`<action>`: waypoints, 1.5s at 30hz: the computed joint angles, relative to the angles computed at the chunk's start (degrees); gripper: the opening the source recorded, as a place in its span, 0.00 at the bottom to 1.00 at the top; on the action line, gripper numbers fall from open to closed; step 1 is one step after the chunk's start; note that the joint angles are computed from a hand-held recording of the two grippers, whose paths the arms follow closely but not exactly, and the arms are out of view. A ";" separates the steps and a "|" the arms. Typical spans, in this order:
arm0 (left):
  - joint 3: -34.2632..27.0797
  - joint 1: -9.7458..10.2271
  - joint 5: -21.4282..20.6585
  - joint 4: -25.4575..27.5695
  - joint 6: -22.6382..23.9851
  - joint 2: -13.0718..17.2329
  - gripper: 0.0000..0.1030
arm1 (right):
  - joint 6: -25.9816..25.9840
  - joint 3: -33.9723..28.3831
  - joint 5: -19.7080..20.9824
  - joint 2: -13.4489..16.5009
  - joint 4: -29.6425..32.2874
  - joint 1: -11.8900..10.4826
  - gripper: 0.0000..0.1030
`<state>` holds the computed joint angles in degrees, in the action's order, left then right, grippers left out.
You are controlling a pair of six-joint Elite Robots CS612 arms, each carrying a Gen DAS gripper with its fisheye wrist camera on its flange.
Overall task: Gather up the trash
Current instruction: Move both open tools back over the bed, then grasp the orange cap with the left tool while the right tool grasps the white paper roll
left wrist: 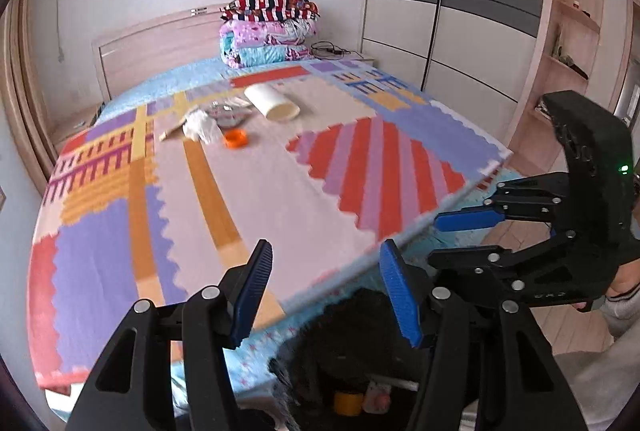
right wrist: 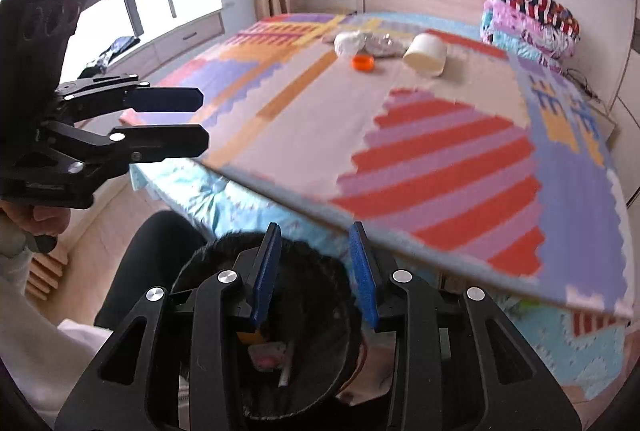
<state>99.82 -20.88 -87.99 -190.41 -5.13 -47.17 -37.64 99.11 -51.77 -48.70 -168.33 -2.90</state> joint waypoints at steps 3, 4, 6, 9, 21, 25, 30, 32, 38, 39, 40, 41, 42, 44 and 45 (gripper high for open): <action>-1.70 0.60 -0.04 0.55 0.37 0.51 0.52 | 1.16 -1.34 0.32 0.55 -1.16 0.18 0.38; -2.14 0.72 -0.08 0.71 0.64 0.63 0.52 | 1.49 -1.82 0.45 0.69 -1.28 0.26 0.39; -3.36 0.95 0.20 1.03 1.48 1.10 0.52 | 2.38 -2.70 0.52 1.04 -2.04 0.33 0.39; -5.57 1.46 0.12 1.93 2.15 2.06 0.52 | 3.47 -4.56 0.62 1.83 -2.45 0.51 0.40; -16.12 4.23 -1.46 7.82 2.38 7.38 0.52 | 9.28 -13.48 -2.37 6.26 -5.50 1.88 0.46; -19.28 4.92 -1.91 10.24 1.84 9.13 0.52 | 11.28 -16.58 -4.04 7.81 -5.77 2.40 0.50; -22.55 5.52 -2.61 12.00 1.60 11.13 0.52 | 14.07 -20.83 -5.83 10.13 -6.49 2.98 0.51; -23.80 5.69 -2.76 12.94 1.48 11.84 0.52 | 14.83 -22.46 -5.99 10.99 -5.95 3.16 0.51; -27.29 6.12 -3.55 14.71 0.93 13.81 0.52 | 16.34 -28.05 -6.46 13.86 -1.90 3.94 0.51; -27.87 6.19 -3.71 15.09 0.99 14.14 0.52 | 16.71 -29.08 -6.83 14.49 -1.53 4.10 0.51; -28.26 6.20 -3.68 15.40 1.13 14.37 0.52 | 16.88 -29.77 -7.35 14.90 -1.12 4.24 0.51; -28.63 6.20 -3.52 15.72 1.24 14.59 0.52 | 16.99 -30.48 -7.55 15.31 -0.66 4.32 0.51; -29.11 6.21 -3.39 16.27 1.23 14.89 0.52 | 17.09 -31.34 -7.41 15.82 -0.07 4.37 0.51; -29.64 6.27 -3.67 16.82 1.26 15.28 0.52 | 17.23 -32.86 -7.23 16.68 1.18 4.48 0.51; -29.85 6.28 -3.49 17.09 1.19 15.43 0.52 | 17.19 -33.34 -7.24 16.91 1.73 4.55 0.51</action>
<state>69.97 -14.60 -91.49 -173.33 -3.94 -31.74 -20.45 65.78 -59.02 -31.79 -166.60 1.64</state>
